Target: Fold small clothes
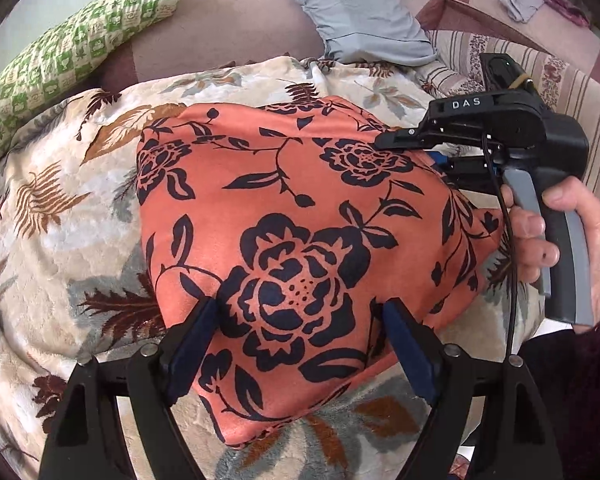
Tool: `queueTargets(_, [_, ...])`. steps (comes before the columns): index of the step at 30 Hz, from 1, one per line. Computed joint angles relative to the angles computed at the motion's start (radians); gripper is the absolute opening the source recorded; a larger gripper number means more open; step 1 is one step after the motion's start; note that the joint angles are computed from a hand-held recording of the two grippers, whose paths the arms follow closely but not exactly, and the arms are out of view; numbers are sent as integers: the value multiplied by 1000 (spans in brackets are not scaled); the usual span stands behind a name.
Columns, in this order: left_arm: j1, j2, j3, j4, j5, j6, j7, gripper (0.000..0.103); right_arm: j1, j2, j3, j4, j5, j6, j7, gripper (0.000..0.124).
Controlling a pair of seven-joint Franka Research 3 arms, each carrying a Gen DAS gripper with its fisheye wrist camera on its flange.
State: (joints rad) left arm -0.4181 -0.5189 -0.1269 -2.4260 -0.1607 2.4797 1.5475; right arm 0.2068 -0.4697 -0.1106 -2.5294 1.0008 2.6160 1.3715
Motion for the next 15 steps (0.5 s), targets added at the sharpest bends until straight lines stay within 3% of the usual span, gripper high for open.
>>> queueTargets(4, [-21,-38,43,-14,-65,-25,18,84,16,-66,3,-39,59,126,-49,27])
queueTargets(7, [-19,-69,73,-11,-149,-23,-11,84,122,-125,-65,-53,228,207,-249,27])
queueTargets(10, [48,-73,33,13,-96,1,-90,84,148,-152,-62,-52,262,166,-342,27])
queueTargets(15, [119,10,-27,81,45,-18,-204,84,86,-157,58,-72,24,77,-199,26])
